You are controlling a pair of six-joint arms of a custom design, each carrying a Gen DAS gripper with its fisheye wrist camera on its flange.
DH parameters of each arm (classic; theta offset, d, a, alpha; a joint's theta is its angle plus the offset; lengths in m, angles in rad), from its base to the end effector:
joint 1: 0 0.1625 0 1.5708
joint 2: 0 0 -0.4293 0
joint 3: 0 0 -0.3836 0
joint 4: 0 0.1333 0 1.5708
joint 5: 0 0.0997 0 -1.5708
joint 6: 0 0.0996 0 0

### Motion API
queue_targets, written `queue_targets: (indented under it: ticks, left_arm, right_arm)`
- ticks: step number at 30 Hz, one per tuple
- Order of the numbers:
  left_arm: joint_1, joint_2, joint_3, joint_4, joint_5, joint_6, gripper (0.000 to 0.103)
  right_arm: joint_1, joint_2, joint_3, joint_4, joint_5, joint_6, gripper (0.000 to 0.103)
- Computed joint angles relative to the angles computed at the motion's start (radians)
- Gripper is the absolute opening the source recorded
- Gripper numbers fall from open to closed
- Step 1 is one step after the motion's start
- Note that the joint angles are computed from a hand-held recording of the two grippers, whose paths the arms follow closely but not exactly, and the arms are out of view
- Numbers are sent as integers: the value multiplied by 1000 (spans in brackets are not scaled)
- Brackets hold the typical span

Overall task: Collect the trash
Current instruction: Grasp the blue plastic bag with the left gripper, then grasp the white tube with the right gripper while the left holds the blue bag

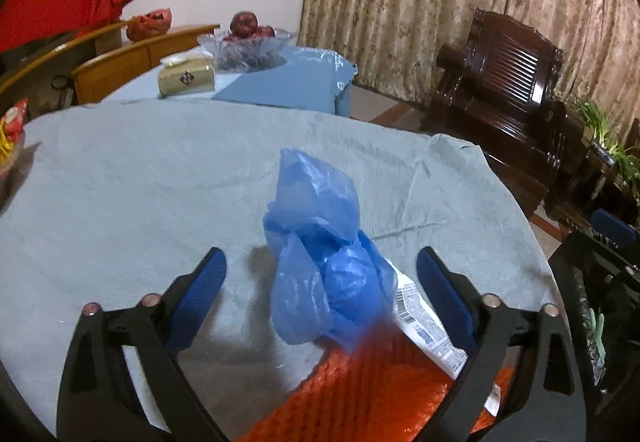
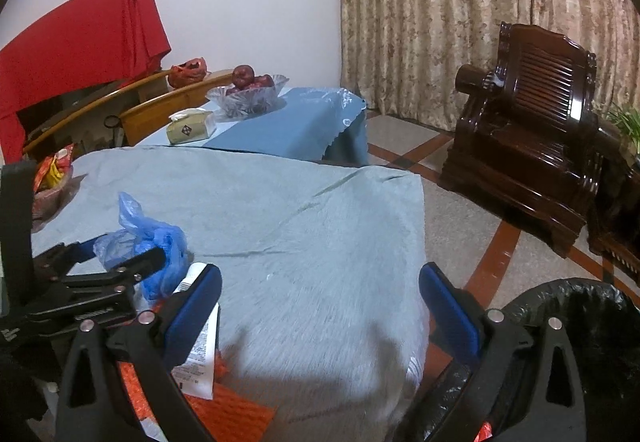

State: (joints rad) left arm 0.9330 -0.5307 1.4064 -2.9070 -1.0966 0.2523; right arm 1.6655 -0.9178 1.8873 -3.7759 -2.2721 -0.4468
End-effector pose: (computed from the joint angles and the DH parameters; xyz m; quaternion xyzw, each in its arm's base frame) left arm -0.2997 -0.7047 0.0501 0.3590 0.8773 -0.2615 0.1820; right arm 0.1238 -0.5734 0.2563 0.0130 -0.7909 0.4865 0.3710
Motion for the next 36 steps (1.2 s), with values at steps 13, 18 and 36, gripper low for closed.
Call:
queue_targets:
  ticks: [13,18,36]
  left_arm:
    - [25,-29,5,38,-56,-42,32]
    - [28,-71,39,5,-11,-13,32]
    - [55,-93,61,-3,41,39,32]
  right_arm:
    - [8,43,-52,93,20,27,97]
    - [16,73,-96,151,45,35,97]
    - [-9,145,-230,489,71,136,67]
